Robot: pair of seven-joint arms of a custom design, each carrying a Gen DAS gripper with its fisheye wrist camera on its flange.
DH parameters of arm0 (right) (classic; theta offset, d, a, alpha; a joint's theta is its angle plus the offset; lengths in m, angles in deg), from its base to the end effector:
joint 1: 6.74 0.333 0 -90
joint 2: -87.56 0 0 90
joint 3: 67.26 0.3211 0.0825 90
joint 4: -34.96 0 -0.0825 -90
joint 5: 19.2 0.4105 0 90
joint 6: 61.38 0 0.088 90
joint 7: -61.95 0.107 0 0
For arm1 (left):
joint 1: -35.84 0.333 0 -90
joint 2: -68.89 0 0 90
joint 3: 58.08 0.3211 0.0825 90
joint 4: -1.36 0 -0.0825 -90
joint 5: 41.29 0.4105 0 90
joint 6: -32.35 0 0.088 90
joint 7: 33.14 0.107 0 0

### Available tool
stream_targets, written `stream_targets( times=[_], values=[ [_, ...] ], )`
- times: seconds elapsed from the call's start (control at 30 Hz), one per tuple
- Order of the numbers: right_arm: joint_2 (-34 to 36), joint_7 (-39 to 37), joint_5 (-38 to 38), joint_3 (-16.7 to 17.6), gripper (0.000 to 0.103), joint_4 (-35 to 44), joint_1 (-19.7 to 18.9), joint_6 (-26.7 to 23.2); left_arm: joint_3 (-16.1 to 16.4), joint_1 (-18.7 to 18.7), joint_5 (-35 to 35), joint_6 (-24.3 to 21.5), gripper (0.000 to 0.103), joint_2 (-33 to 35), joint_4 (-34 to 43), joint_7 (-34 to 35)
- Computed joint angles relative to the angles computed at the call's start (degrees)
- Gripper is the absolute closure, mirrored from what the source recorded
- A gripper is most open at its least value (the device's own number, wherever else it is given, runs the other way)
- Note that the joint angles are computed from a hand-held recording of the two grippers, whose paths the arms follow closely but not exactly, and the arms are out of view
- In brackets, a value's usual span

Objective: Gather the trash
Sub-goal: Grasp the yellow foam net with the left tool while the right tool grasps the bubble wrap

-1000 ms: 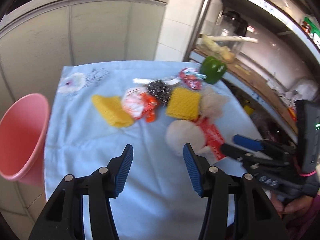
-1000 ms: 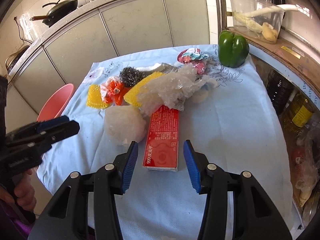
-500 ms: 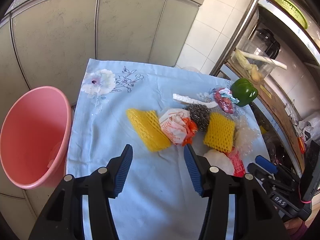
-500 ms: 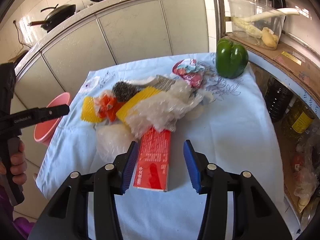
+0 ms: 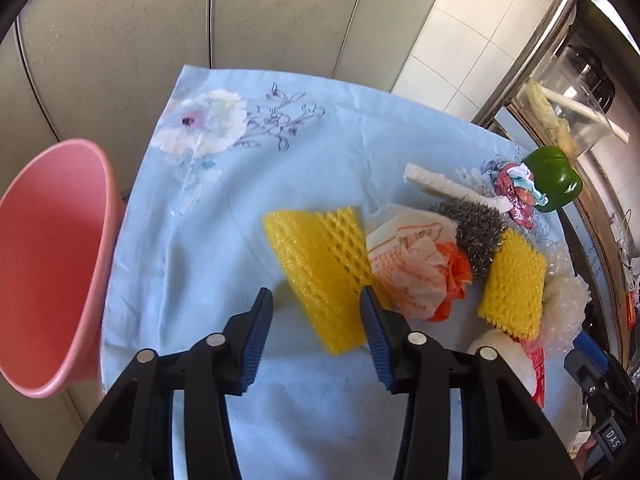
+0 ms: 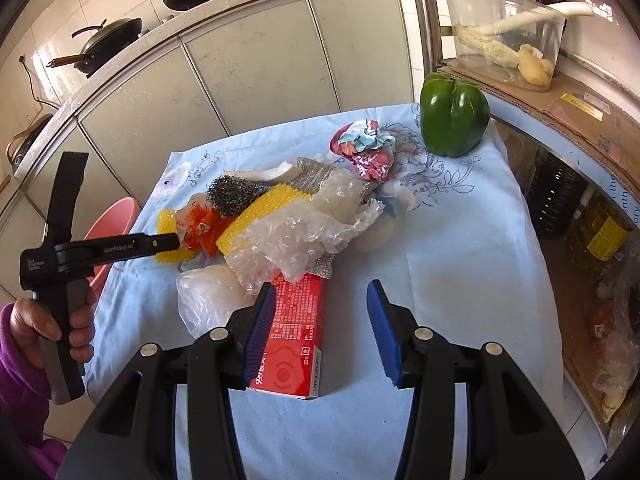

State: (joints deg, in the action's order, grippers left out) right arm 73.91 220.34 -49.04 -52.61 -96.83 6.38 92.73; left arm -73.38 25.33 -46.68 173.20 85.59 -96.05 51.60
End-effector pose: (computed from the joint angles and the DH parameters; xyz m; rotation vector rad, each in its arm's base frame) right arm 0.4663 0.2708 0.4997 -1.4779 1.9952 -0.5055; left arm 0.6426 -0.2903 0.4750 -1.7842 2.3471 -0.7312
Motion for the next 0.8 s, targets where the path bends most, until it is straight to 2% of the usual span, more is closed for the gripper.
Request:
stream_targets(
  times=[0.03,0.1,0.17,0.4,0.53,0.8],
  values=[
    [0.1,0.4,-0.3,0.2,0.055,0.2,-0.1,-0.2,-0.1,0.1,-0.3,0.3,0.069,-0.2,-0.4,0.2],
    [0.3,0.7,-0.7,0.2,0.055,0.5,-0.2,-0.2,-0.3,0.3,-0.8,1.5,0.085,-0.9,-1.6,1.0],
    [0.6,1.0,-1.1,0.2,0.055,0.9,-0.1,-0.3,-0.2,0.3,-0.6,3.0,0.092,-1.8,-2.9,1.4],
    [0.4,4.0,-3.7,0.5,0.055,1.7,0.1,-1.2,0.2,0.3,-0.3,7.5,0.094,-5.6,-7.3,2.8],
    [0.4,6.6,-5.4,0.7,0.055,2.1,-0.2,-1.9,0.9,-0.2,2.2,10.2,0.094,-8.0,-10.1,2.6],
    [2.0,7.0,-4.2,-0.6,0.055,4.0,1.1,-4.3,1.8,-0.7,5.6,16.7,0.094,-13.1,-16.2,2.7]
  ],
)
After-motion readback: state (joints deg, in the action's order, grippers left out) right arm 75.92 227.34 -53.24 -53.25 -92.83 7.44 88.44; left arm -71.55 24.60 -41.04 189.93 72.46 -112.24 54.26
